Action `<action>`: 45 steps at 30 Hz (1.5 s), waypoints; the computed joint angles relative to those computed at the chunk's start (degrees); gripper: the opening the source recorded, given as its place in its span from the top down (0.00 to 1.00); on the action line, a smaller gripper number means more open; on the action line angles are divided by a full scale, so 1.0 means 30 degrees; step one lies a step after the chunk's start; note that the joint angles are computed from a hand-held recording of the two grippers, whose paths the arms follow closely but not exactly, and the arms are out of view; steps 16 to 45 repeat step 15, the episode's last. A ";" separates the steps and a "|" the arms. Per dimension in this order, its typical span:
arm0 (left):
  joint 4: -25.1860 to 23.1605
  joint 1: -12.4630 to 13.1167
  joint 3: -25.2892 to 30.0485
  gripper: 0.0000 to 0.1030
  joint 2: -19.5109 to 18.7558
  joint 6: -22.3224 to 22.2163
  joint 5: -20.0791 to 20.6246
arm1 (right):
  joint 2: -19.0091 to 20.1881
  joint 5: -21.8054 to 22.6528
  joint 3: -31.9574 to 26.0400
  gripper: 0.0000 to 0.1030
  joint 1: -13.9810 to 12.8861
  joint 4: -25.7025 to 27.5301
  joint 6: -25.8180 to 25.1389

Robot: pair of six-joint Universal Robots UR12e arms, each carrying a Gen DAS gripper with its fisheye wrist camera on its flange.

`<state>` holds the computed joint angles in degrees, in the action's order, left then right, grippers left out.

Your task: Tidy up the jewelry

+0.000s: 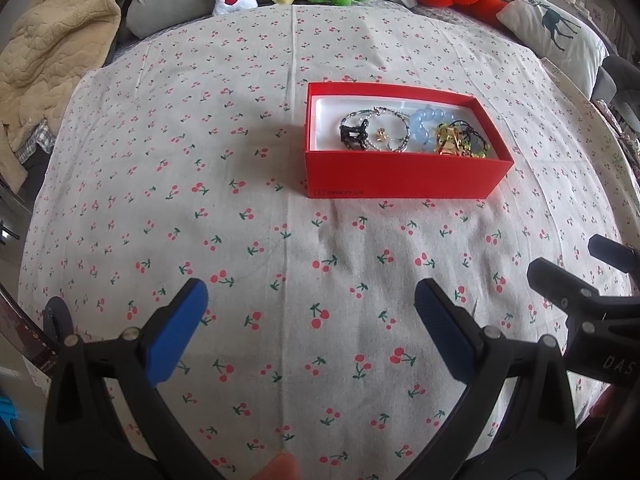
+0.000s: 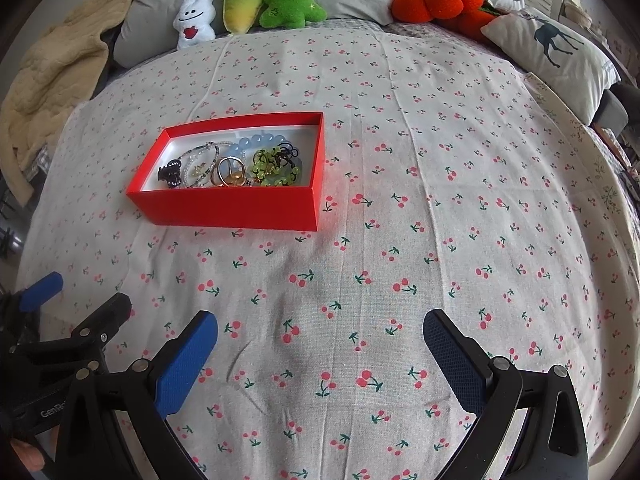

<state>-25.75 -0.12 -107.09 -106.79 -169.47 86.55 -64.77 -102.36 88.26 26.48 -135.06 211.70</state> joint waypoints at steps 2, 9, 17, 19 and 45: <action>-0.0150 -0.0005 0.0025 0.00 0.0006 -0.0033 -0.0029 | -0.0010 -0.0002 0.0020 0.00 -0.0008 -0.0006 0.0029; -0.0190 -0.0040 0.0030 0.00 -0.0009 0.0035 0.0021 | -0.0015 -0.0024 0.0036 0.00 -0.0010 -0.0020 -0.0020; -0.0173 0.0043 -0.0107 0.00 0.0057 0.0095 -0.0105 | 0.0054 -0.0256 0.0014 0.00 0.0050 0.0073 0.0065; -0.0173 0.0043 -0.0107 0.00 0.0057 0.0095 -0.0105 | 0.0054 -0.0256 0.0014 0.00 0.0050 0.0073 0.0065; -0.0173 0.0043 -0.0107 0.00 0.0057 0.0095 -0.0105 | 0.0054 -0.0256 0.0014 0.00 0.0050 0.0073 0.0065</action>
